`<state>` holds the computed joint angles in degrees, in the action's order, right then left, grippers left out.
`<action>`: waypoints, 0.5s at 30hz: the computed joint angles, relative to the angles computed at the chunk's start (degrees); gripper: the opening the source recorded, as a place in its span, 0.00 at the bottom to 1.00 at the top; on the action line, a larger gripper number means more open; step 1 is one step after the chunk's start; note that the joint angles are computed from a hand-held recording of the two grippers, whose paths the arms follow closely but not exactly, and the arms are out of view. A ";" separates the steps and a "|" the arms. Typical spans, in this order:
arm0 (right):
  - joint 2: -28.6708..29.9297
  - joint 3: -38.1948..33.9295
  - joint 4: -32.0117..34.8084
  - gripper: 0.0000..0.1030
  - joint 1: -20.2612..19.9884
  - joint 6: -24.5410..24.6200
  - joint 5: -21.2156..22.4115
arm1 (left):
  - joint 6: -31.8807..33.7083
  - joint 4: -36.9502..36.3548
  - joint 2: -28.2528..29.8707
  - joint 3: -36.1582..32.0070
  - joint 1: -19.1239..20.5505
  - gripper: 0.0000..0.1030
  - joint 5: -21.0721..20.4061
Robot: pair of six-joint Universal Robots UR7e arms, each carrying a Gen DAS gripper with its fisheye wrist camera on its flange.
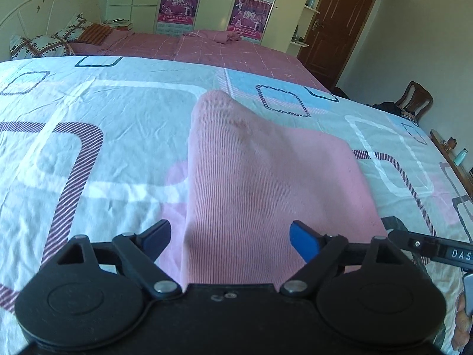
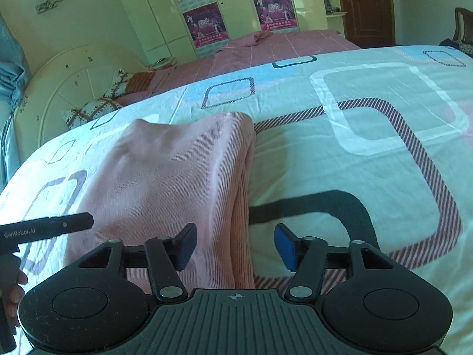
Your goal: Fold small clothes
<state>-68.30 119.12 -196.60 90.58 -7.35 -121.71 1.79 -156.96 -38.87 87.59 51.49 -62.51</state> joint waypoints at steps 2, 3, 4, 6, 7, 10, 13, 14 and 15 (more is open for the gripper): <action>0.54 -1.30 0.58 0.63 -0.56 0.36 0.84 | 0.21 0.70 0.93 -1.44 0.29 0.84 -0.12; 0.84 -1.96 1.02 0.63 -0.76 0.55 1.09 | 0.15 1.07 1.38 -2.13 0.45 0.84 -0.16; 1.10 -2.58 1.43 0.64 -1.12 0.81 1.61 | 0.07 1.57 1.86 -2.96 0.73 0.84 -0.47; 1.64 -3.83 2.28 0.64 -1.74 1.38 2.51 | 0.05 2.34 2.77 -4.42 1.29 0.83 -1.27; 1.90 -4.37 2.64 0.64 -2.02 1.52 2.92 | 0.13 2.73 3.26 -5.16 1.61 0.83 -1.71; 3.12 -6.32 3.65 0.64 -3.02 1.40 3.84 | -0.13 3.88 4.66 -7.41 2.93 0.83 -4.48; 4.24 -7.74 4.33 0.64 -4.07 1.58 4.79 | -1.81 6.73 5.80 -10.04 4.34 0.80 -8.15; 4.52 -8.08 4.80 0.64 -4.47 1.80 5.32 | -2.07 7.29 6.13 -10.71 4.73 0.80 -9.14; 4.66 -8.28 5.53 0.64 -4.96 2.11 6.19 | -2.36 7.63 6.39 -11.16 5.05 0.80 -9.94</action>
<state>-63.64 110.83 -191.07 85.62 -5.25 -115.52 -0.56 -149.33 -32.47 76.44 56.54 -72.45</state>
